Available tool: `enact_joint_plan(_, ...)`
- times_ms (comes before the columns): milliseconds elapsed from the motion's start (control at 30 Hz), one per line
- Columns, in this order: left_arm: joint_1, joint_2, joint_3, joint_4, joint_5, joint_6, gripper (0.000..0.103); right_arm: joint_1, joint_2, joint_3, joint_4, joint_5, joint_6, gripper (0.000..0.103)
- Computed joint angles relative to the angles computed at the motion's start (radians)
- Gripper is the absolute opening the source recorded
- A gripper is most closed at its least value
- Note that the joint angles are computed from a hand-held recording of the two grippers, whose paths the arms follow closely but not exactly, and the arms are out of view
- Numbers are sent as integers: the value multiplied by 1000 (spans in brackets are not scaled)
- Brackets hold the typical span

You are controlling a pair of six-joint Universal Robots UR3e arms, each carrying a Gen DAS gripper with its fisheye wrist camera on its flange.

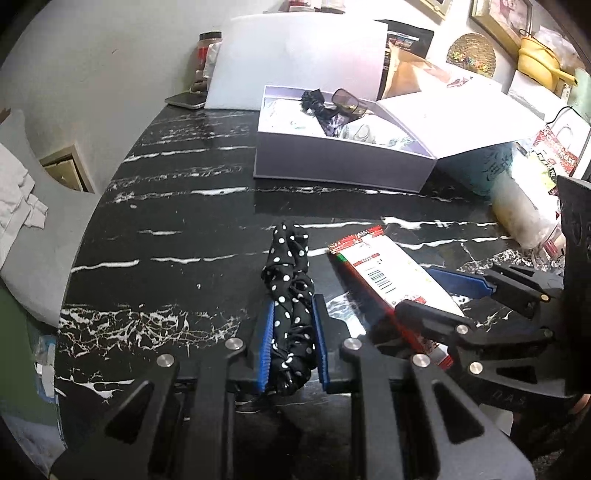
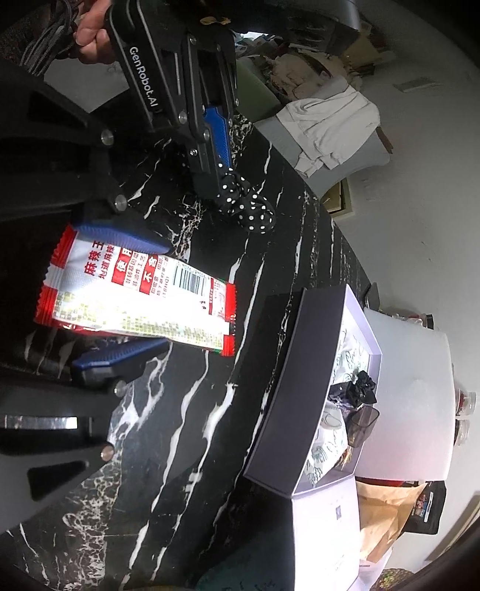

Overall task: Organize objects
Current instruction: 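Lift the polka-dot scrunchie with the left tool while the right tool lifts the packet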

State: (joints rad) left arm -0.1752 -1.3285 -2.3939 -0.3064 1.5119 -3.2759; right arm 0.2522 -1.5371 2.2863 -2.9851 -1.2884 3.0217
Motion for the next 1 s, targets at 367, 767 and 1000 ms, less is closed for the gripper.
enact_joint_plan(367,-64,-30,99,-60,44,-16,18,-79,-148,39,80,52,-42,44)
enact_joint_plan(767,-105,-87,106,-44,49,-35,18,-88,-95,60,90,22,-81,24)
enact_joint_plan(1000,-72,-74,65,-28,31,-31,18,-51,-12,24,63,9,-67,43)
